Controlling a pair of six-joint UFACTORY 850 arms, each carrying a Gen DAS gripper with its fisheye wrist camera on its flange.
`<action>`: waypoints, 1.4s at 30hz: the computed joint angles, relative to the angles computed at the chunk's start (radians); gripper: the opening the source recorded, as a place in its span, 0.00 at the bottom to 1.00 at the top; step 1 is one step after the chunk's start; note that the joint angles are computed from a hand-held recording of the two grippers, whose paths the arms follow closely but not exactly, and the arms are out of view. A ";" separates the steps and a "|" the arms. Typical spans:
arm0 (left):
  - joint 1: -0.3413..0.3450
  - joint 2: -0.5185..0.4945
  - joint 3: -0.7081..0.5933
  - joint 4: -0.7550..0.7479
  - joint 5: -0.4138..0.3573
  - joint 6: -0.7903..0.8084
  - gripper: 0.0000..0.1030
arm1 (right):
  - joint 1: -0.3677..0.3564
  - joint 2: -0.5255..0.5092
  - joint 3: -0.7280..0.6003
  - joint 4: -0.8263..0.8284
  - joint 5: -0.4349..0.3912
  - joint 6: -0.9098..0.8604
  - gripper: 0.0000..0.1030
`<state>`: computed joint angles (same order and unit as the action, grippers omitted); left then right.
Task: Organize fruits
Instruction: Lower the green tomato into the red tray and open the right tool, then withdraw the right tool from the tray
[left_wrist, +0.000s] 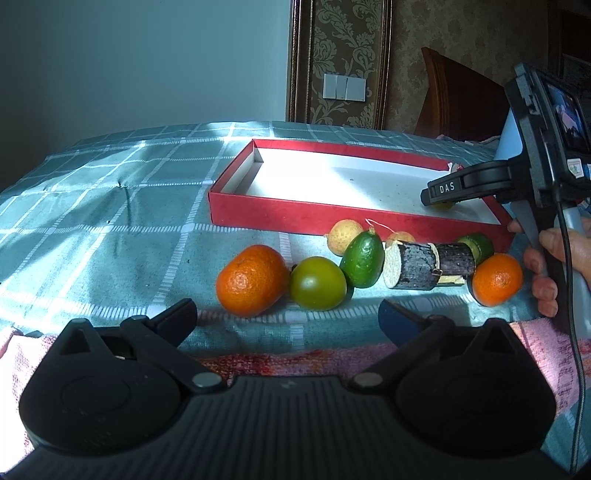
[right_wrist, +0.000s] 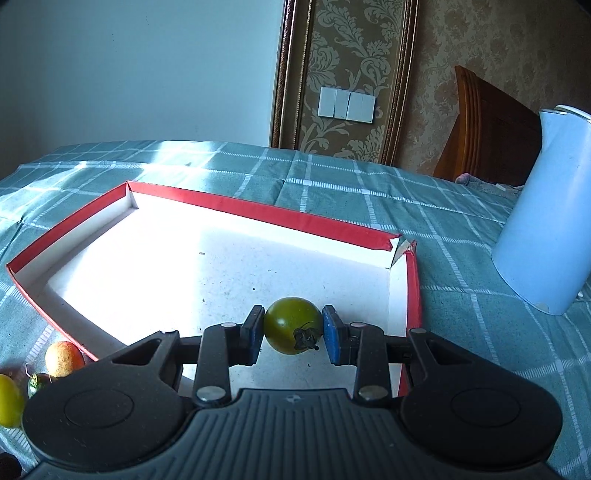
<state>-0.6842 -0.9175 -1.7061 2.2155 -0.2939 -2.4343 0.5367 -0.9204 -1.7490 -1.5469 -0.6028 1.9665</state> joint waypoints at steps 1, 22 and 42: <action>0.000 0.001 0.001 0.001 -0.002 -0.001 1.00 | -0.001 -0.004 -0.006 0.009 0.004 -0.007 0.32; -0.018 0.024 0.045 -0.064 -0.090 0.077 1.00 | 0.049 0.127 0.205 -0.241 -0.098 0.305 0.69; -0.005 0.037 0.047 -0.149 -0.083 0.260 1.00 | 0.116 0.259 0.529 -0.499 -0.227 0.758 0.70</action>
<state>-0.6887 -0.8802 -1.6589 2.0667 -0.3765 -2.1739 0.6529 -0.6617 -1.2203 -2.0456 -0.8297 2.7248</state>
